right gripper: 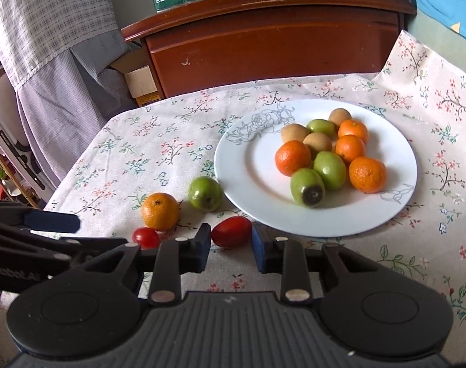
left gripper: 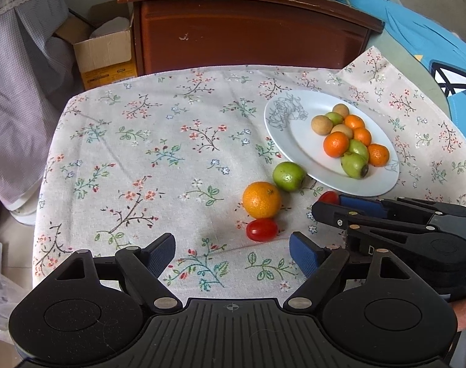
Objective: Organize fruits
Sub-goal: 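Close the left tool on a red tomato while the right tool grasps another tomato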
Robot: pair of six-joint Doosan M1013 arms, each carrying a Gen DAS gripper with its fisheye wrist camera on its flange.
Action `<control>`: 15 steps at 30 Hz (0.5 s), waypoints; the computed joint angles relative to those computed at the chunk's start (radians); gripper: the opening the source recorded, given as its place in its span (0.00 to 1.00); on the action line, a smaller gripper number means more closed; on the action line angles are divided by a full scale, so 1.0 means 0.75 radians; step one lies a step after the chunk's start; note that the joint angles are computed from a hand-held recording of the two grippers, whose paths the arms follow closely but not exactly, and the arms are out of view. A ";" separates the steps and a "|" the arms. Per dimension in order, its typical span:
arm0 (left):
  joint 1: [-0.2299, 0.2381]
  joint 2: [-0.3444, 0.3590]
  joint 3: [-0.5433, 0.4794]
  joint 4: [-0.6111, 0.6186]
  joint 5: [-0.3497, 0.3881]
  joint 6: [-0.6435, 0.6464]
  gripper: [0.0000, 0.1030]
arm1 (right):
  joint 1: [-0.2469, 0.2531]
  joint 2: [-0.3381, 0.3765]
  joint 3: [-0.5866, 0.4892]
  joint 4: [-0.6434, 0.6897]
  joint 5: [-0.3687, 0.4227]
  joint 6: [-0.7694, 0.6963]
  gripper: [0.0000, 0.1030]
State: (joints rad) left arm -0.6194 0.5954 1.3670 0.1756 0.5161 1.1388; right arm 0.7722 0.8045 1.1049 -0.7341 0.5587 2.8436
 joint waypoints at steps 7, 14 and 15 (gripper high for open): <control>0.002 0.009 -0.004 -0.032 -0.012 0.014 0.79 | 0.004 -0.026 0.018 -0.015 -0.021 0.036 0.28; -0.004 0.019 -0.012 -0.052 -0.023 0.028 0.72 | -0.004 -0.047 0.039 -0.006 -0.030 0.088 0.28; -0.005 0.021 -0.014 -0.053 -0.025 0.030 0.72 | -0.006 -0.051 0.044 -0.010 -0.037 0.101 0.28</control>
State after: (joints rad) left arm -0.6232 0.6113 1.3562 0.1357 0.4970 1.1616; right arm 0.7679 0.7659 1.1380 -0.7412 0.5313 2.9192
